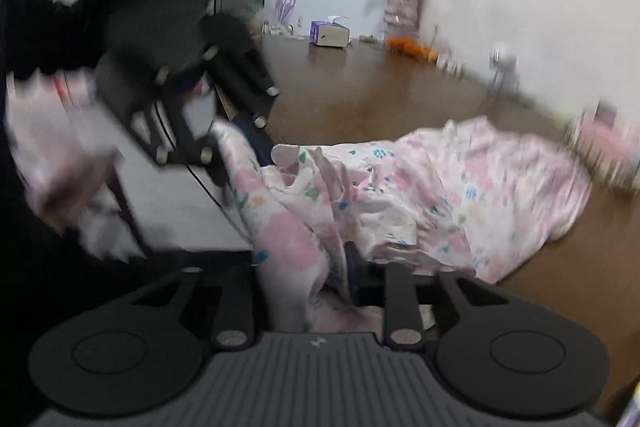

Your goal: Fold clothes

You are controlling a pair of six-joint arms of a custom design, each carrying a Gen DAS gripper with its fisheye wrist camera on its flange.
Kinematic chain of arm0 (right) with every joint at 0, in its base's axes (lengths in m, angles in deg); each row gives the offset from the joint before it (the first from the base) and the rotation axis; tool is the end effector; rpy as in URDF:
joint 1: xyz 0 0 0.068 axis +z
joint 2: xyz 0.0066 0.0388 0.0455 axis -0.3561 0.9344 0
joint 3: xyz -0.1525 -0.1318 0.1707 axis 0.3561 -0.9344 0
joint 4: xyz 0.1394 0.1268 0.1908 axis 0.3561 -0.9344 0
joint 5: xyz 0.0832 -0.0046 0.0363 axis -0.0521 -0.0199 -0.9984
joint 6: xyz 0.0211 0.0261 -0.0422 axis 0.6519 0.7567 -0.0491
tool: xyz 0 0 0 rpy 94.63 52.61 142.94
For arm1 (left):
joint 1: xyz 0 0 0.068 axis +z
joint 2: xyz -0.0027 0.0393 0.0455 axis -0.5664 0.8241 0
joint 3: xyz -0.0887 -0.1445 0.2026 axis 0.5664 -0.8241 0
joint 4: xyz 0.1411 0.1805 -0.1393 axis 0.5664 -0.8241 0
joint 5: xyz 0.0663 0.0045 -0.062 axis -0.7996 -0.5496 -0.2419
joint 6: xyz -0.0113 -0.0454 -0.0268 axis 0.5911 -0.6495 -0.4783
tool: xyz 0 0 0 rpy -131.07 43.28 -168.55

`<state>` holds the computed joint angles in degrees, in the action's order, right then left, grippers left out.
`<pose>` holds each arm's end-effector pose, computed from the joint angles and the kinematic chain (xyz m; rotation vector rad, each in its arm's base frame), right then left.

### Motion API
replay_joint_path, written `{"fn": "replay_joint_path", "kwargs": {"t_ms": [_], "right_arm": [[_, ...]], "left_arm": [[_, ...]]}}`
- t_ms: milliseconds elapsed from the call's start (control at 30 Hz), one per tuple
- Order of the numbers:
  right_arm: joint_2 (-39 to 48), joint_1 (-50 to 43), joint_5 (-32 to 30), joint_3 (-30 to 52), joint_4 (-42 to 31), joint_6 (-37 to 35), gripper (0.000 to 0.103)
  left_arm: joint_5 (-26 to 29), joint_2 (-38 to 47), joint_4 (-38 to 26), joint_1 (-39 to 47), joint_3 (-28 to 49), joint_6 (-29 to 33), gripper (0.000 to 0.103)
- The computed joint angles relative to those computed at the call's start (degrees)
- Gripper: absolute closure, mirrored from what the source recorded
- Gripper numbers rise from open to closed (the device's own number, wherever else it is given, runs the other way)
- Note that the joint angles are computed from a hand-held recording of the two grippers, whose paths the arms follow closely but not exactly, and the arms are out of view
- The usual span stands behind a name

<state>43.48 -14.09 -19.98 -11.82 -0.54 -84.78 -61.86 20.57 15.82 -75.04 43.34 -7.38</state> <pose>0.3016 0.0625 0.2484 -1.3034 1.8633 0.7196 0.2199 -0.1869 0.2472 1.2411 1.8469 -0.0937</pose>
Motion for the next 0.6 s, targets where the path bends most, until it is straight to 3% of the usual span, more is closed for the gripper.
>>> {"fn": "replay_joint_path", "kwargs": {"t_ms": [33, 67, 133, 167, 200, 267, 333, 433, 467, 500, 567, 600], "right_arm": [[1.8, -0.9, -1.3, 2.2, -3.2, -1.5, 0.087], [3.6, -1.6, -2.3, 4.4, -6.3, -2.5, 0.088], [7.2, -2.6, -4.0, 9.0, -12.3, -5.2, 0.089], [9.2, -3.1, -4.6, 11.3, -15.4, -7.0, 0.089], [10.0, -3.1, -4.7, 12.1, -16.3, -7.9, 0.089], [11.0, -3.1, -4.5, 13.3, -18.7, -9.5, 0.089], [11.7, -3.3, -4.7, 15.1, -22.6, -10.9, 0.089], [11.5, -4.3, -6.4, 15.6, -22.8, -8.4, 0.085], [9.6, -4.9, -7.1, 13.3, -19.2, -6.3, 0.071], [6.4, -5.6, -7.7, 9.2, -14.5, -5.5, 0.046], [0.2, -7.1, -8.9, 1.3, -5.1, -4.0, 0.021], [-2.2, -7.4, -9.1, -2.2, -0.8, -4.4, 0.021]], "left_arm": [[-6.9, -2.0, 6.1, -3.0, -4.2, 1.4, 0.048], [-13.6, -3.4, 12.3, -6.1, -8.2, 3.5, 0.034], [-16.2, -4.2, 20.6, -7.6, -13.4, 8.3, 0.032], [-14.0, -3.0, 20.4, -6.3, -12.9, 8.0, 0.033], [-11.9, -1.8, 19.7, -5.0, -12.1, 7.7, 0.036], [-4.4, 0.2, 14.7, -1.5, -8.9, 4.8, 0.072], [5.1, 1.9, 7.6, 2.7, -4.4, 1.2, 0.084], [15.3, 4.3, 0.3, 8.2, 1.2, -2.1, 0.089], [18.5, 5.6, -2.2, 10.0, 3.4, -3.3, 0.09], [20.8, 6.6, -3.8, 11.5, 4.8, -4.5, 0.091], [25.6, 9.1, -7.1, 14.4, 7.9, -7.0, 0.091], [27.5, 11.0, -8.2, 15.4, 9.8, -8.0, 0.091]]}}
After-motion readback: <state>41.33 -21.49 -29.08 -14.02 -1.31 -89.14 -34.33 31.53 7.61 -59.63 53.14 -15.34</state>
